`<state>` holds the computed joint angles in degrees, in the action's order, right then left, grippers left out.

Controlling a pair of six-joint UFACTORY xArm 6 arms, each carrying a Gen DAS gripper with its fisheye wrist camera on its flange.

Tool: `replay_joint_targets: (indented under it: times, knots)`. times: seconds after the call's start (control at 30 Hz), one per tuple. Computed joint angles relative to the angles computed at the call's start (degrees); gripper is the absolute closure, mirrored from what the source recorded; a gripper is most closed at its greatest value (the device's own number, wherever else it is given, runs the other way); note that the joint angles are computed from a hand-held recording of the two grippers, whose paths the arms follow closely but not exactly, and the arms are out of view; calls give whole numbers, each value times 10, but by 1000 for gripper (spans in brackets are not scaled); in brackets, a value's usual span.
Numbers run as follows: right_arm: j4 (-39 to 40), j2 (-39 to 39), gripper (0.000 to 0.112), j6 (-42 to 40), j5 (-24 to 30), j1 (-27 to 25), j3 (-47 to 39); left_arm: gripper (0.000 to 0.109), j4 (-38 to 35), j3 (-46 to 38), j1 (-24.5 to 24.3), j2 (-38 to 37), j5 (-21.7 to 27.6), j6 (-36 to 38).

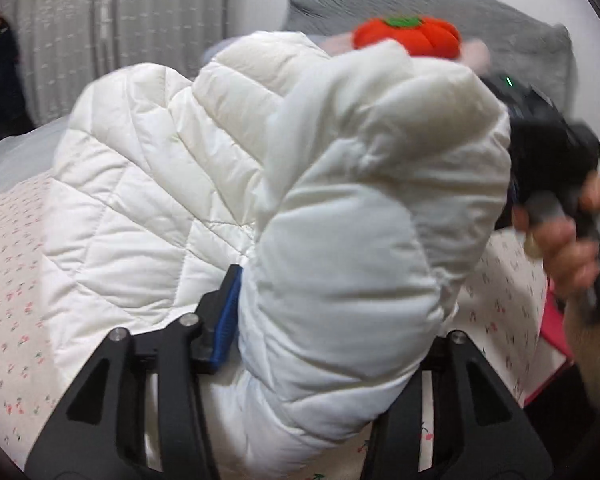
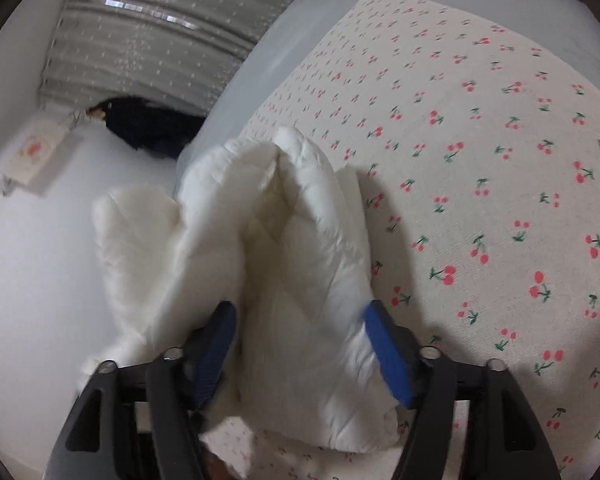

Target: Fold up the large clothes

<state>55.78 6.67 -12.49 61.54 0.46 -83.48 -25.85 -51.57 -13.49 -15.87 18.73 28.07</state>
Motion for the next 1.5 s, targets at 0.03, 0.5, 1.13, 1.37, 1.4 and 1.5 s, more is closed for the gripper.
replay_joint_targets:
  times: [0.03, 0.5, 1.13, 1.37, 1.4, 1.5]
  knots:
    - [2, -12, 41, 9, -12, 5, 17, 57, 14, 0, -3, 2, 0, -2]
    - [86, -69, 72, -247, -32, 36, 28, 25, -89, -6, 7, -45, 88, 165]
    - [62, -114, 71, -323, -141, 61, 72, 38, -2, -309, 117, 183, 185, 16]
    - [-101, -99, 70, -300, -146, 113, 83, 38, 40, -397, 88, 282, 234, -8]
    - [-139, -92, 71, -274, -135, 113, 80, 38, 24, -398, 88, 288, 234, -2]
    - [-164, -36, 72, -230, -59, 81, 43, 37, -5, -399, 84, 307, 222, 12]
